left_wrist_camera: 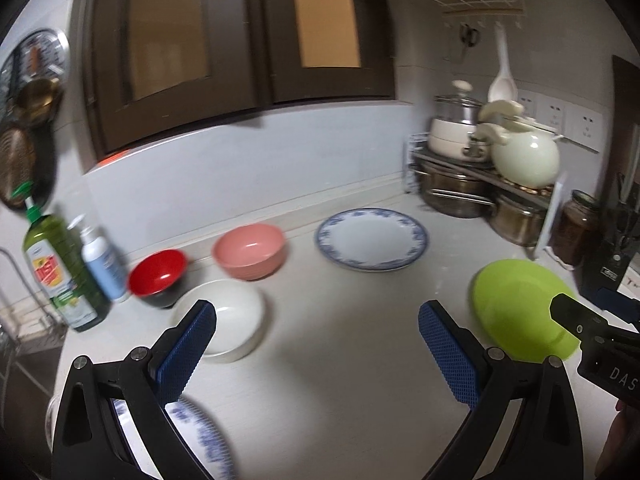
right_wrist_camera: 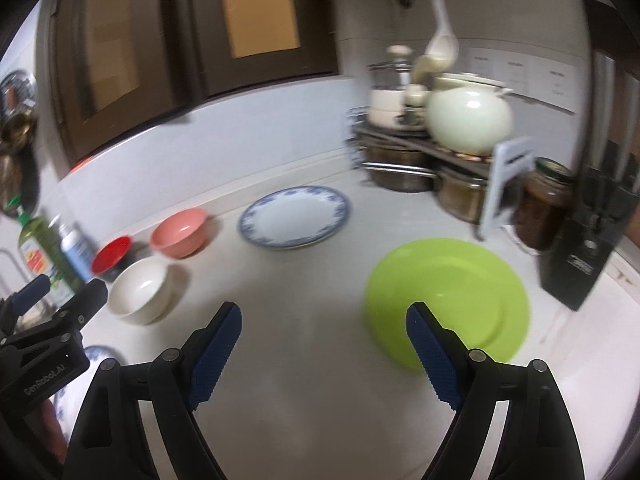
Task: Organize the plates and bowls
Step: 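Move both tools over to the lime-green plate, then close the left tool on the green plate rim while the right tool grips it too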
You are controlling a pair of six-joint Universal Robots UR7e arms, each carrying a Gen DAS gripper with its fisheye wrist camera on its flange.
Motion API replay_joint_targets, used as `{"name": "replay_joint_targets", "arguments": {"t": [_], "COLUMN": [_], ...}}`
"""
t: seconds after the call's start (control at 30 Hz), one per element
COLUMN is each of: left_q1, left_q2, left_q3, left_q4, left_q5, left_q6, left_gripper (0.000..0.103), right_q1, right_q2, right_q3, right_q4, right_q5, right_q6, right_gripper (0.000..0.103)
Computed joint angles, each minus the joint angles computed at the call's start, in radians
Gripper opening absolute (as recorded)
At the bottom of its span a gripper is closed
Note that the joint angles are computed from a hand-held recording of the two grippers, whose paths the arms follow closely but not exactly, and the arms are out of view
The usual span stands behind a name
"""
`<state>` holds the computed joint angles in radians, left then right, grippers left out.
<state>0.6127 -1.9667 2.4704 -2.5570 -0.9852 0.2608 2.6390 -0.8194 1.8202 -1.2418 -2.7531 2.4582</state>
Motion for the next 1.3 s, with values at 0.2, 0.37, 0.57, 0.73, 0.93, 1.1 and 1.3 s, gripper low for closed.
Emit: {"name": "replay_joint_targets", "arguments": {"t": [0.2, 0.37, 0.57, 0.73, 0.93, 1.1, 1.3], "left_q1": [-0.073, -0.115, -0.143, -0.158, -0.154, -0.148, -0.135], "left_q2": [0.058, 0.13, 0.252, 0.366, 0.514, 0.624, 0.718], "left_q3": [0.032, 0.053, 0.066, 0.077, 0.072, 0.055, 0.032], "left_q4": [-0.029, -0.078, -0.128, -0.203, -0.278, -0.308, -0.32], "left_q5": [-0.023, -0.041, -0.07, -0.088, -0.112, -0.129, -0.139], "left_q6": [-0.046, -0.078, -0.103, -0.107, -0.118, -0.128, -0.136], "left_gripper": [0.103, 0.103, 0.103, 0.103, 0.103, 0.102, 0.098], "right_q1": [0.012, 0.015, 0.004, -0.016, -0.067, -0.114, -0.172], "right_q2": [-0.055, -0.106, -0.169, -0.23, -0.313, -0.383, -0.444], "right_q3": [0.038, 0.081, 0.152, 0.233, 0.348, 0.436, 0.522], "right_q4": [0.14, 0.21, 0.215, 0.158, 0.062, -0.039, -0.157], "right_q5": [0.072, 0.123, 0.171, 0.203, 0.226, 0.216, 0.193], "right_q6": [0.169, 0.262, 0.307, 0.324, 0.305, 0.251, 0.179], "right_gripper": [0.085, 0.085, 0.085, 0.085, 0.085, 0.085, 0.085]}}
